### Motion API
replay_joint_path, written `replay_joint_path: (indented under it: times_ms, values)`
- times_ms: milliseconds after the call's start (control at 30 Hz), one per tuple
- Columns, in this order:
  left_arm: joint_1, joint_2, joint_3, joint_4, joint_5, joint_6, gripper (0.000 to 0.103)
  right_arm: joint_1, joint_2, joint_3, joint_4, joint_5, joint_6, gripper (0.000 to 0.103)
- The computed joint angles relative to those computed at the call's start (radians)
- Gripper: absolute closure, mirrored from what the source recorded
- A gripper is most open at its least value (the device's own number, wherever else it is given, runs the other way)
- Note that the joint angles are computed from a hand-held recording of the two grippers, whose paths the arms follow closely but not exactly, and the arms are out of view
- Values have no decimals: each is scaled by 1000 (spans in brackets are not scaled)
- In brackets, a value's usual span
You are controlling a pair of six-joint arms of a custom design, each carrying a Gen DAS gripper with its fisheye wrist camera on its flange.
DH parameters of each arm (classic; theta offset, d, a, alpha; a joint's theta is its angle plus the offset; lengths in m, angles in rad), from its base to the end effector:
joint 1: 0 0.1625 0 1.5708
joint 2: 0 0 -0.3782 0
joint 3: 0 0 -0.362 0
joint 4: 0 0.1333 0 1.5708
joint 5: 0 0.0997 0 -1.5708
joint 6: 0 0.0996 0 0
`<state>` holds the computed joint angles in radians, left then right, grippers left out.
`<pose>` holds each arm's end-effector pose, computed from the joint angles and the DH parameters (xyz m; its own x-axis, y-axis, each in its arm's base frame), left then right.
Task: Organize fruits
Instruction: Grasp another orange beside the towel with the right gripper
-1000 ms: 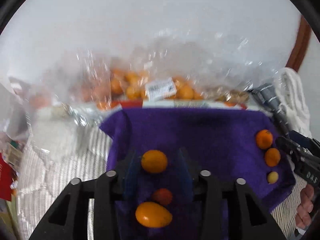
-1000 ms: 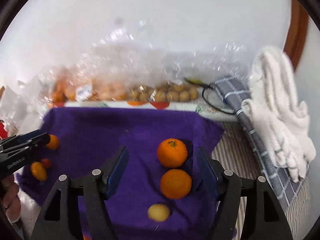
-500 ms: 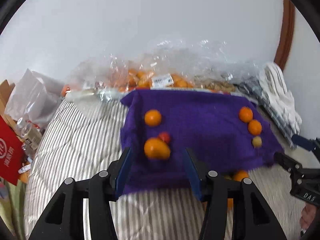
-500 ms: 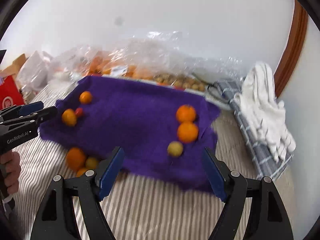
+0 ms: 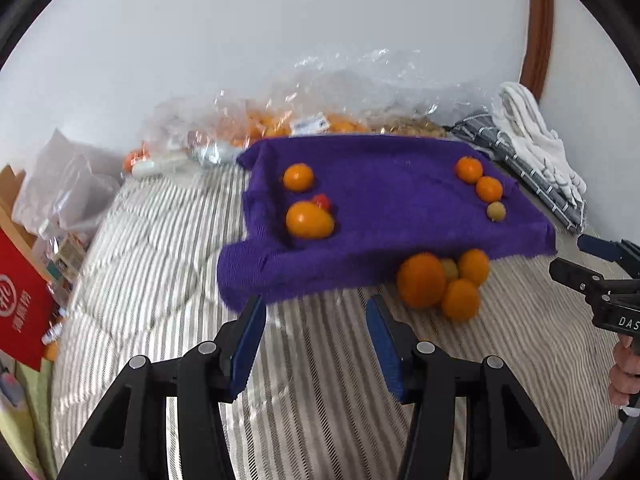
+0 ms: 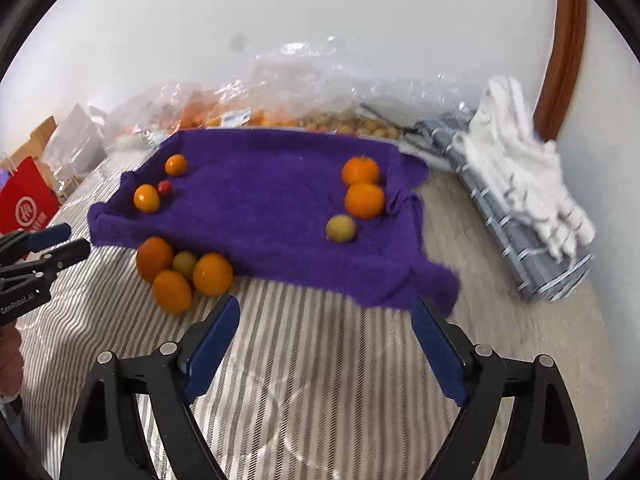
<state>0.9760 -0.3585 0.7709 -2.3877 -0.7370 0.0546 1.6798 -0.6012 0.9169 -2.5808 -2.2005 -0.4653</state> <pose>-0.2789 -0.7818 0.1278 -0.6908 0.1766 -0.7012 0.5536 0.7529 -0.3558 0.1595 -0.7713 0.2660 -0.7171 -0.0866 0.6916 -0.4536 0.8113 -0.3688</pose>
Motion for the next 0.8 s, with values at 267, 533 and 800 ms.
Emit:
replay_joint_path:
  times_ms: [267, 533, 800]
  values:
    - [39, -31, 57, -43, -17, -39, 58, -8, 52, -47, 10, 49, 59, 21]
    - [54, -54, 90, -39, -56, -133, 58, -6, 149, -207, 99, 123, 74, 39]
    - [67, -53, 74, -29, -67, -185, 58, -22, 212, -343, 292, 197, 154, 51]
